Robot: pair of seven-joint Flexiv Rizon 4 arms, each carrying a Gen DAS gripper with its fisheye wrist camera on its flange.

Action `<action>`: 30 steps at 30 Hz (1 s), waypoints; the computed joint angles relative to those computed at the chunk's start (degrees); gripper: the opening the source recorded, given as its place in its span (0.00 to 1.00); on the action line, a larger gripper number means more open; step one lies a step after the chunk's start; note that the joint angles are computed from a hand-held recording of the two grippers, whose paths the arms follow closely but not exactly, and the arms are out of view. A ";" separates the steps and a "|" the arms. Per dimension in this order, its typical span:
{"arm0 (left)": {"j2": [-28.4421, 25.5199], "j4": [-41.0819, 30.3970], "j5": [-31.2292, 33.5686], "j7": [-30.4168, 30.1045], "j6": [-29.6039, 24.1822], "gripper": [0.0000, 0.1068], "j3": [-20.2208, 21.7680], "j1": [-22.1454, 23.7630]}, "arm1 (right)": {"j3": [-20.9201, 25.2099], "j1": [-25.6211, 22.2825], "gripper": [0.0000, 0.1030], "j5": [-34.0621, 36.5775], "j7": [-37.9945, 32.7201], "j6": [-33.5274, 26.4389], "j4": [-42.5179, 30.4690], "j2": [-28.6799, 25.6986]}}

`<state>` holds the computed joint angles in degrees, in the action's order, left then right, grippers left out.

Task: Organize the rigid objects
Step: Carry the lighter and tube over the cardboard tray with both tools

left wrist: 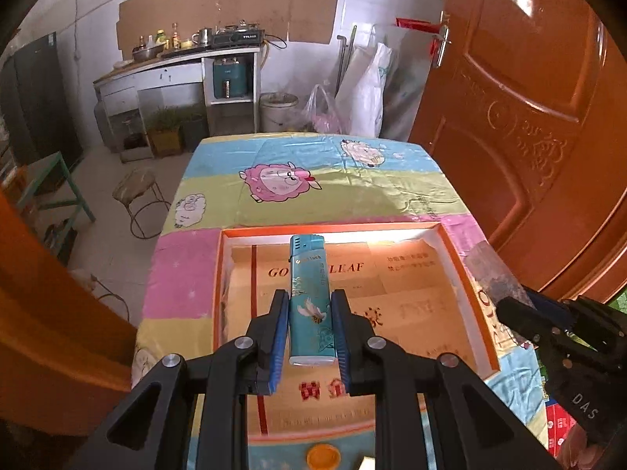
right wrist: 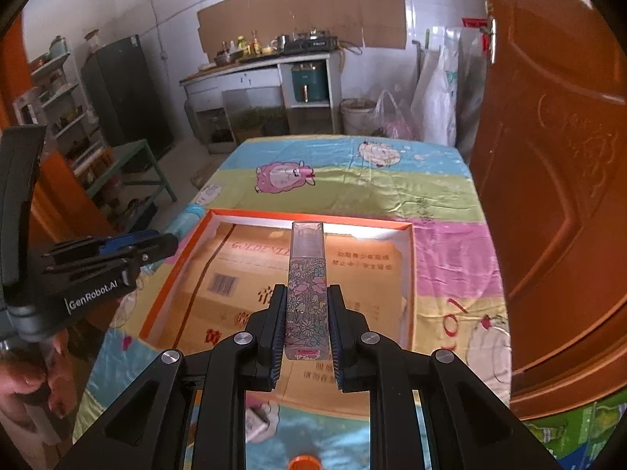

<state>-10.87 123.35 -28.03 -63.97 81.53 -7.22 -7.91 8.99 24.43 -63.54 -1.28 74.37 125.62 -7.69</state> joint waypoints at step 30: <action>-15.61 -12.70 8.08 -7.12 -5.22 0.21 -0.39 2.52 | -7.63 5.03 0.20 18.72 -15.54 2.29 -8.61 -15.16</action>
